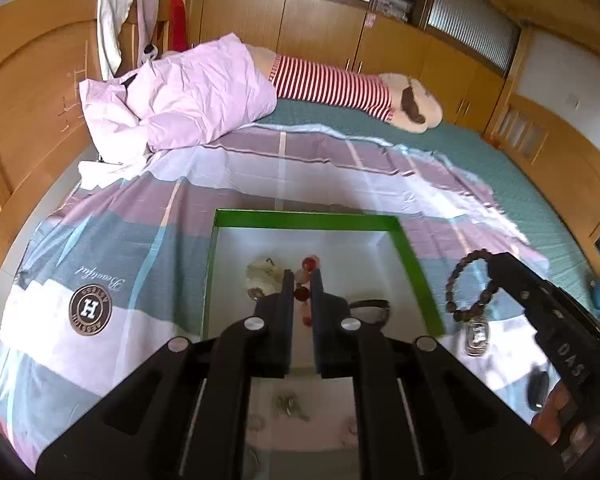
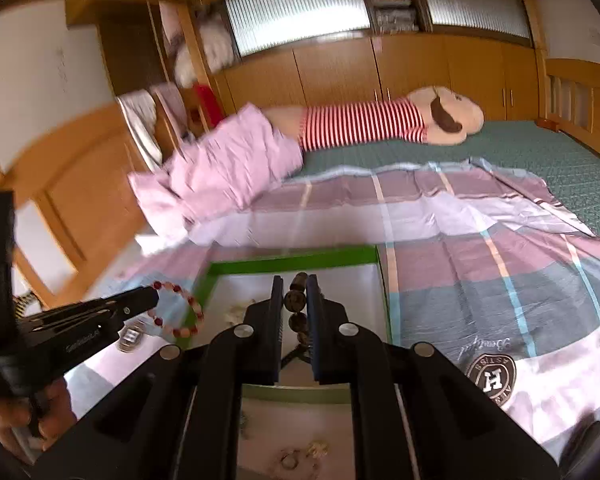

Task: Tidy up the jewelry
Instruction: 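Carry both bracelets into the green box and open both tools, then withdraw both tools from the box and move the left tool over the silver bangle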

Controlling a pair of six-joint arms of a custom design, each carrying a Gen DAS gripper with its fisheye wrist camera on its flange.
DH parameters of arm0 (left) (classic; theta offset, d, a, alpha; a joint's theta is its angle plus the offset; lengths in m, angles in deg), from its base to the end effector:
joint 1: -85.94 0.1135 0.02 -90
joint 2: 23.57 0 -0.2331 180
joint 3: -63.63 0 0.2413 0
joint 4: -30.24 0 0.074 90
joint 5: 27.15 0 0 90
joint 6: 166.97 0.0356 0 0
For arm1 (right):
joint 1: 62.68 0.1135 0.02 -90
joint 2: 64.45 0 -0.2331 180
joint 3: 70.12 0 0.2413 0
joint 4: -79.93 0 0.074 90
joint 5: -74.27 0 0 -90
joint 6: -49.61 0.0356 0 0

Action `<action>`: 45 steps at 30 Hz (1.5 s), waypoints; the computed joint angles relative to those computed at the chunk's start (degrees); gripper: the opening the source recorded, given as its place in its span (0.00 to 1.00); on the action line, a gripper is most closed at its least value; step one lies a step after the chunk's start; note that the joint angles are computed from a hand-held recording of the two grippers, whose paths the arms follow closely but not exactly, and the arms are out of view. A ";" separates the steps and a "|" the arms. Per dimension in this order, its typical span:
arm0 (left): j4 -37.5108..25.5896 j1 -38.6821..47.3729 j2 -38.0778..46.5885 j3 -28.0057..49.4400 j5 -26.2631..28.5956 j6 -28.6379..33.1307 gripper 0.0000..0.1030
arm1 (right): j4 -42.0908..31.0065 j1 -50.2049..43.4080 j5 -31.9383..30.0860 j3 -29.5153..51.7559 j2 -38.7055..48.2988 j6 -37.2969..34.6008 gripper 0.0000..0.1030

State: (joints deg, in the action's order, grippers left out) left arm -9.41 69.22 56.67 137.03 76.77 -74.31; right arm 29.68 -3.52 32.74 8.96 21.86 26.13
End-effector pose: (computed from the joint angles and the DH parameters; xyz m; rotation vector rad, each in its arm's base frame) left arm 0.2799 -0.0930 0.2358 0.5163 2.3329 -0.4057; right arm 0.1751 0.2412 0.2334 0.4193 2.1254 0.1160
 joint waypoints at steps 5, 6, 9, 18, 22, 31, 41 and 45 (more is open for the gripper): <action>4.44 -0.88 12.63 4.27 -4.52 1.33 0.08 | 8.20 -8.71 -9.44 0.40 9.42 -5.72 0.11; 4.93 -0.77 14.07 4.70 -5.05 1.57 0.08 | 9.61 -9.68 -10.82 0.27 10.72 -6.12 0.11; 4.86 -0.54 19.26 6.94 -6.40 1.78 0.08 | 15.11 -12.43 -17.17 -0.35 14.97 -6.01 0.11; 3.20 -0.52 20.35 8.12 -6.14 0.99 0.31 | 16.45 -11.05 -18.06 -2.27 11.34 -5.03 0.40; 1.07 0.91 15.04 5.46 -3.00 1.94 0.31 | 11.36 -6.64 -14.63 -1.46 7.29 -5.18 0.40; -3.28 3.83 0.66 -7.94 -0.83 14.50 0.30 | -1.44 1.34 -17.18 -0.15 11.03 -0.84 0.21; -3.14 6.44 2.75 -12.57 -5.80 15.48 0.43 | 3.20 -1.90 -31.10 -5.05 15.51 3.17 0.23; -3.29 6.34 5.75 -11.73 -7.70 15.03 0.46 | 8.82 -3.59 -36.20 -7.21 17.11 2.43 0.35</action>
